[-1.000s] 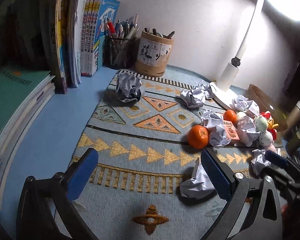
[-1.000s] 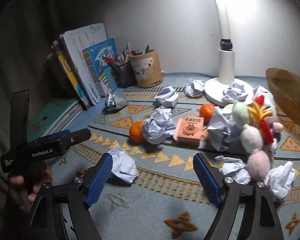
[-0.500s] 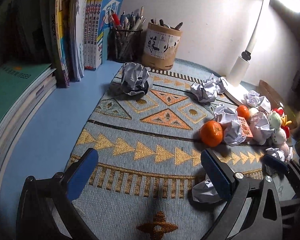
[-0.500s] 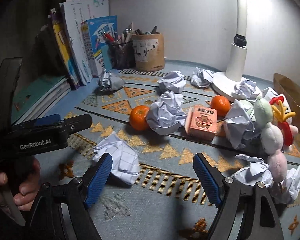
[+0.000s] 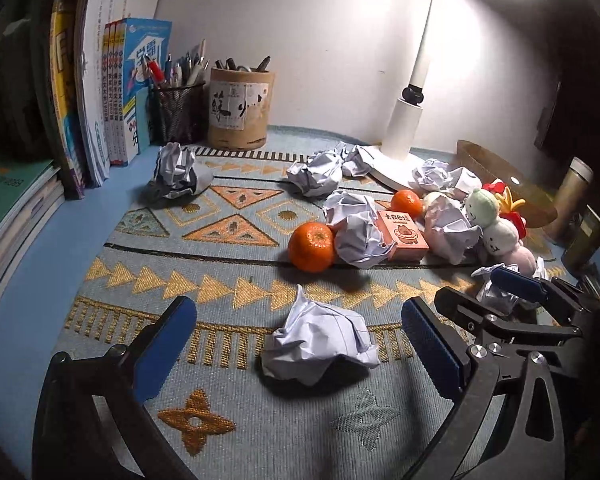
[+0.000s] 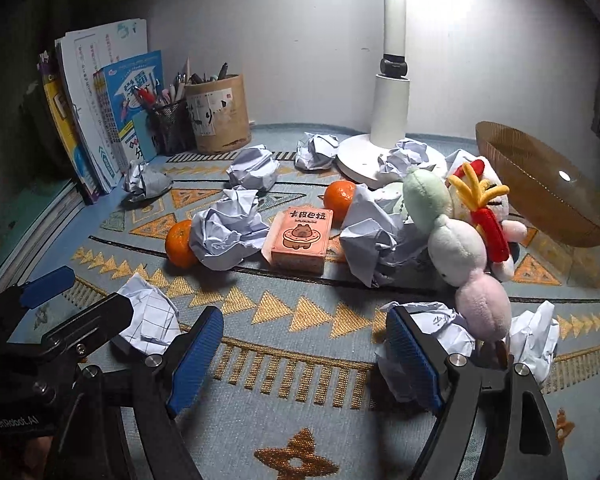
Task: Organize objects
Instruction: 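Move both tools toward the crumpled paper balls on the rug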
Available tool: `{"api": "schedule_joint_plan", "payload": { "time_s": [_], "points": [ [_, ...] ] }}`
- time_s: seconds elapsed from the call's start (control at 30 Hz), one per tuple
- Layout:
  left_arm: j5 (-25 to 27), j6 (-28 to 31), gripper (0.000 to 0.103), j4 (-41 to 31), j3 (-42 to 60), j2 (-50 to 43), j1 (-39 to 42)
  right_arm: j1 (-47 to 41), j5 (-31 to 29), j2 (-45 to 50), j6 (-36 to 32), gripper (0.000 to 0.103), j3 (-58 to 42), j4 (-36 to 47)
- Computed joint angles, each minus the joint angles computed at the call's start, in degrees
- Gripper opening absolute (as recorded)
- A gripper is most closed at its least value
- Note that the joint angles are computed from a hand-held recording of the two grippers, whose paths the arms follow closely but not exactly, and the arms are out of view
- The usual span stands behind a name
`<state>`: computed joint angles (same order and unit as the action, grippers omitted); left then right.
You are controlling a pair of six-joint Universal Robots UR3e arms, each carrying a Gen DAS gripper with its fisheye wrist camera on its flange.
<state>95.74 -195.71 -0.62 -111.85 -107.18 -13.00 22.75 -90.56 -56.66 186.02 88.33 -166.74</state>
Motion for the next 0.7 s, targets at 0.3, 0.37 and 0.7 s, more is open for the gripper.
{"api": "schedule_joint_plan", "payload": {
  "time_s": [0.3,0.37,0.7],
  "points": [
    [-2.99,-1.68,0.102,0.71,-1.09,-0.16,2.27,2.64,-6.50,0.58,0.31,0.084,0.90,-3.59],
    [-2.06,-1.40,0.102,0.67,-0.84,-0.42,1.65,2.49,-6.56,0.74,0.50,0.084,0.72,-3.21],
    [-2.01,-0.99,0.102,0.35,-0.86,-0.35,1.56,2.33,-6.85,0.88,1.47,0.084,0.85,-3.18]
  ]
}}
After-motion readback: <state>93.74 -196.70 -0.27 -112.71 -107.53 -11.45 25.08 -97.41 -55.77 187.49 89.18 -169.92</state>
